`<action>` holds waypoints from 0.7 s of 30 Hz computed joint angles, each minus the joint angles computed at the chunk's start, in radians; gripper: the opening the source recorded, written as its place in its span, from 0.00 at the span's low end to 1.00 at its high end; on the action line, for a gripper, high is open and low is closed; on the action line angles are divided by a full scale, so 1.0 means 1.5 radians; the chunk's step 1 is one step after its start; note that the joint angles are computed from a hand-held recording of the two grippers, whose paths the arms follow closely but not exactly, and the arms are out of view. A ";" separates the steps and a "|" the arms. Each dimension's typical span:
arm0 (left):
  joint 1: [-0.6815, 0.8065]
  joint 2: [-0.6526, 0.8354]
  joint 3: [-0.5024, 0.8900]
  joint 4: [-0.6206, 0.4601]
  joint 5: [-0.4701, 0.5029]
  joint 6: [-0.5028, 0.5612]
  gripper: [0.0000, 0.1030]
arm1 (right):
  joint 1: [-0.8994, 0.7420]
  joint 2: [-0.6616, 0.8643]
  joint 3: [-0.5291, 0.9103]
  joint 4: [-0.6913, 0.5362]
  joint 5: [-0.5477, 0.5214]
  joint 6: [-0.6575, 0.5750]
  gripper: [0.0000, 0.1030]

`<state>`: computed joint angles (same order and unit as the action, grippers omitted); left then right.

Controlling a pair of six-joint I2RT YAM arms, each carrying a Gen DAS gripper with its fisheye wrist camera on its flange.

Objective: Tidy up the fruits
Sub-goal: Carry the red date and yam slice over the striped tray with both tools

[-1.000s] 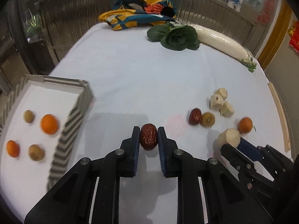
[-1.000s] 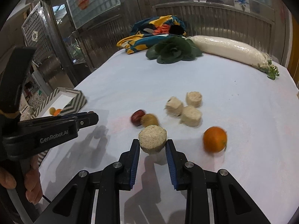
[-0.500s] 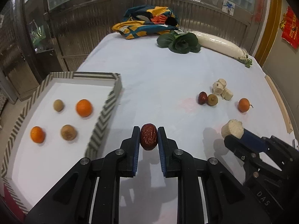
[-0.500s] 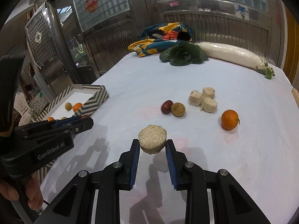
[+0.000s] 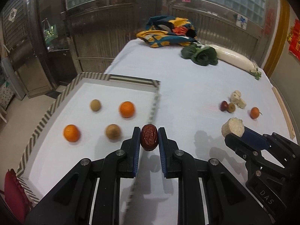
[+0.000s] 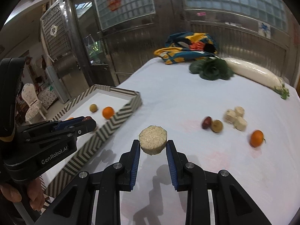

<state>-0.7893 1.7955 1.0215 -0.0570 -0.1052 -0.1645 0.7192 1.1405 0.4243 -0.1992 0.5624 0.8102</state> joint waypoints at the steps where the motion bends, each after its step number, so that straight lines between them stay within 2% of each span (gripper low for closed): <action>1: 0.009 -0.004 -0.005 0.002 0.002 0.002 0.17 | -0.001 0.014 0.008 0.008 -0.003 -0.006 0.27; 9: 0.077 -0.024 -0.028 0.008 0.024 0.020 0.17 | -0.001 0.138 0.088 0.065 -0.034 -0.055 0.27; 21: 0.156 -0.022 -0.045 0.001 0.066 0.037 0.17 | 0.006 0.272 0.200 0.094 -0.068 -0.107 0.27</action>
